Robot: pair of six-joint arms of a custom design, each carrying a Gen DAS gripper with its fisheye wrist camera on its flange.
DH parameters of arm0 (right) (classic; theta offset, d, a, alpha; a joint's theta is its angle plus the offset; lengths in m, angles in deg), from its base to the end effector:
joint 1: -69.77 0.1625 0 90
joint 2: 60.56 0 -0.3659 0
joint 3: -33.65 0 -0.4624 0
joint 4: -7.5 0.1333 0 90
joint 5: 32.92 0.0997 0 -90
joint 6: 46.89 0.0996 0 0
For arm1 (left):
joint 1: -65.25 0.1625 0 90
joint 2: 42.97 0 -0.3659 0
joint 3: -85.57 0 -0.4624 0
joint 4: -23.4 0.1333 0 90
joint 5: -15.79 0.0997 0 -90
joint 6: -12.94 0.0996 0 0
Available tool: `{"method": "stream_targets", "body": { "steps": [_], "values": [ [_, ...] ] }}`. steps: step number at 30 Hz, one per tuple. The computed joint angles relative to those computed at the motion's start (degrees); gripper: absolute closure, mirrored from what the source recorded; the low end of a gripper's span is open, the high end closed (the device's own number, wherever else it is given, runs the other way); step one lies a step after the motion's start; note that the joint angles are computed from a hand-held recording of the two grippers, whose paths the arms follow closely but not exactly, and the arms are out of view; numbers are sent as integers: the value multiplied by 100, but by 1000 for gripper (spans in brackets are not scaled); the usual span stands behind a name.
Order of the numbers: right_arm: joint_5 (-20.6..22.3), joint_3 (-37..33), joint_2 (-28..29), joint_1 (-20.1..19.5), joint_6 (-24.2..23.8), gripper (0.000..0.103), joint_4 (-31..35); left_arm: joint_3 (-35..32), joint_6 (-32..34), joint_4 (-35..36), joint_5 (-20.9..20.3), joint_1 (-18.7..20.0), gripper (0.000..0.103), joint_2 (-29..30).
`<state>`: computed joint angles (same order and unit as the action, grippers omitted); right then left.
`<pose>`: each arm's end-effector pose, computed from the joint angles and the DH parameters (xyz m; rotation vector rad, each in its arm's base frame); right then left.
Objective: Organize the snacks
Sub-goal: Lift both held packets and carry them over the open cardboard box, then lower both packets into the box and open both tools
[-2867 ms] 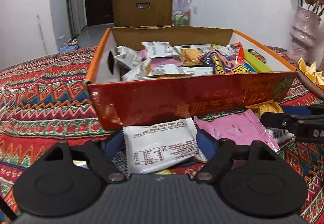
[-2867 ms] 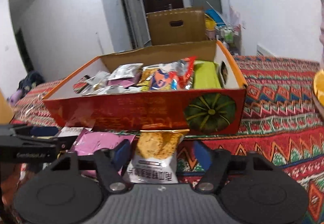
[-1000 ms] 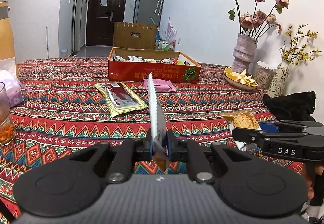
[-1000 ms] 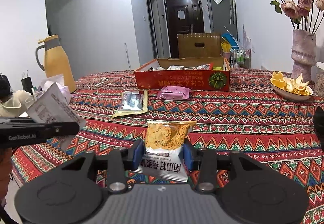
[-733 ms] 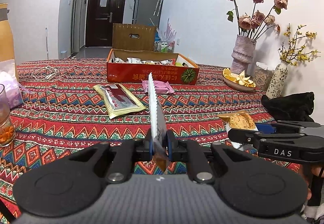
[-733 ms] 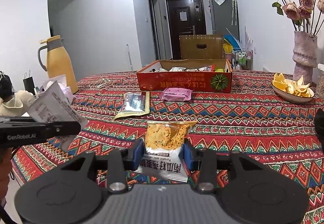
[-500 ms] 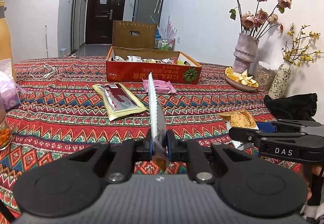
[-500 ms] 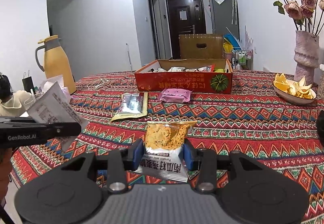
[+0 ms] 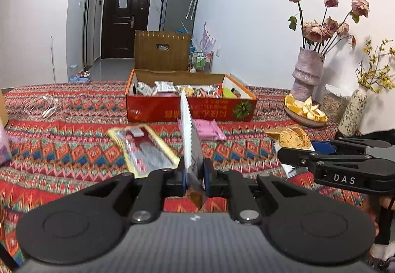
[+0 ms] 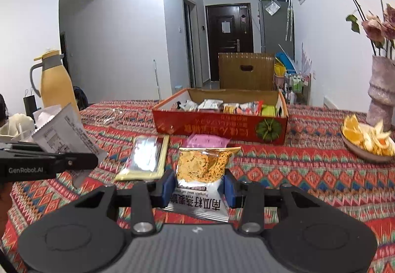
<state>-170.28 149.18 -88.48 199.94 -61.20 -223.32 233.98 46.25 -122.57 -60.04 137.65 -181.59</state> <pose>0.3402 -0.3100 -0.0887 0.5826 -2.1970 1.3016 0.0536 -0.3525 0.3308 0.9931 2.4068 -1.0539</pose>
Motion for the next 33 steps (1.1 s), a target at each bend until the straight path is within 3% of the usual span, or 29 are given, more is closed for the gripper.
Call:
{"method": "stream_targets", "body": {
  "steps": [10, 20, 23, 29, 33],
  "values": [
    [816, -594, -215, -685, -826, 63, 341, -1120, 187, -1093, -179, -6, 90, 2244],
    [1547, -1442, -213, -1342, -1223, 63, 1001, -2568, 215, -1570, -345, 112, 90, 4388],
    [1720, -1803, -129, -1527, -1326, 63, 1202, -3140, -56, -1388, -453, 247, 90, 5027],
    [2111, -2572, 61, -1954, -978, 63, 2007, -4012, -510, -1312, -485, 470, 90, 6064],
    [1904, -3404, 414, -2119, -790, 62, 2764, -4512, -784, -1048, -494, 579, 90, 6591]
  ]
}}
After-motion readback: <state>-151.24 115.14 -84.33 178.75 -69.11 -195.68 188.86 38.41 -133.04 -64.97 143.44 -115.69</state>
